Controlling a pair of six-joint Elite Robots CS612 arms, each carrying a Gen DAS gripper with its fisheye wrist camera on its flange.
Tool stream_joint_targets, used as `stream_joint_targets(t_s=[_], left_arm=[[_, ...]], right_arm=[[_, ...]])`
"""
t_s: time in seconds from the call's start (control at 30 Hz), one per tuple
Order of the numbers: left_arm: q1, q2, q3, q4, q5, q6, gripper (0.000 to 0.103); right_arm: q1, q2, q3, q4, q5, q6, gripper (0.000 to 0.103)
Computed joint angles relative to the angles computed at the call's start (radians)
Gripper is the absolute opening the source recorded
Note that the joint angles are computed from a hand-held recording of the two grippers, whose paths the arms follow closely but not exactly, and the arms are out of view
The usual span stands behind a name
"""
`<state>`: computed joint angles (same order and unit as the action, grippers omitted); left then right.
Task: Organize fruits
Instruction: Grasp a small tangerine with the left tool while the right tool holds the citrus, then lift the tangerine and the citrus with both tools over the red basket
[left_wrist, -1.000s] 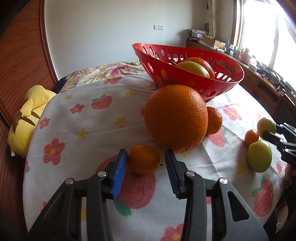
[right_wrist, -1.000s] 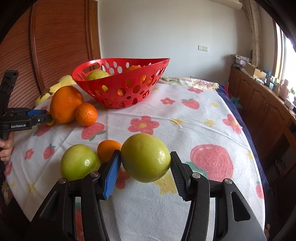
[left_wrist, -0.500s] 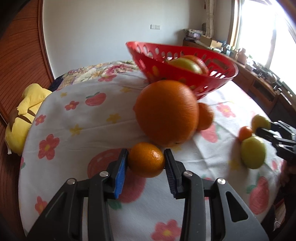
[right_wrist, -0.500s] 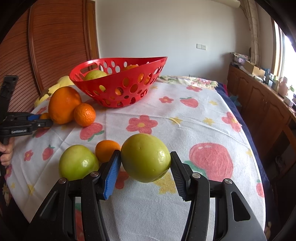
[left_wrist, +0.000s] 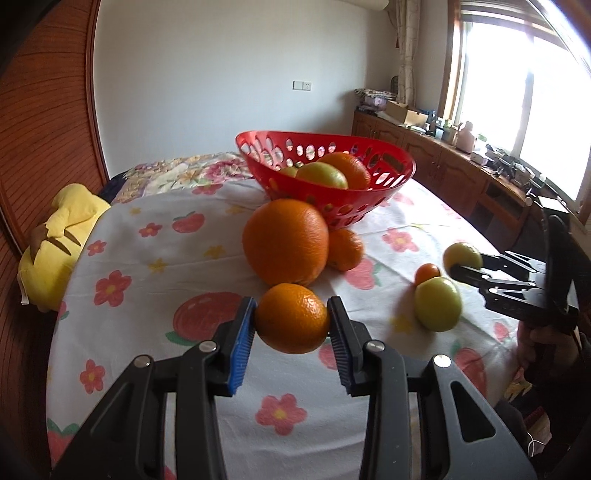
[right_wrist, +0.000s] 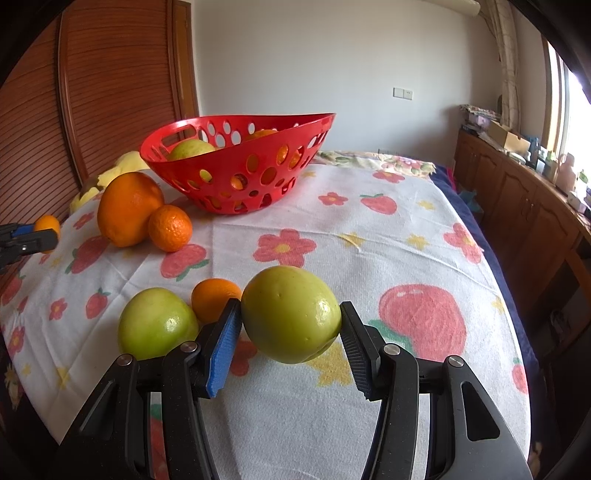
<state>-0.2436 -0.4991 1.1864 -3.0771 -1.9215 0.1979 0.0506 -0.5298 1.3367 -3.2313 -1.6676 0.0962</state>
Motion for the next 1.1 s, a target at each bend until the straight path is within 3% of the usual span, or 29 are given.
stream_joint_targets(t_s=[0.37,0.8,1.1], left_arm=[[-0.007,-0.009,0.009,-0.040,-0.014,0.001,0.037],[-0.011,0.031,-0.094,-0.026,-0.029,-0.015,0.037],[-0.018,0.078,-0.228,0.037,-0.010,-0.018,0.037]], right_arm=[[0.003,-0.001,0.003,-0.024,-0.010,-0.004,0.054],[-0.011,-0.028,0.005,-0.040,0.042,-0.038,0.054],[-0.023,-0.020,-0.124,0.031,0.076,-0.134,0.054]])
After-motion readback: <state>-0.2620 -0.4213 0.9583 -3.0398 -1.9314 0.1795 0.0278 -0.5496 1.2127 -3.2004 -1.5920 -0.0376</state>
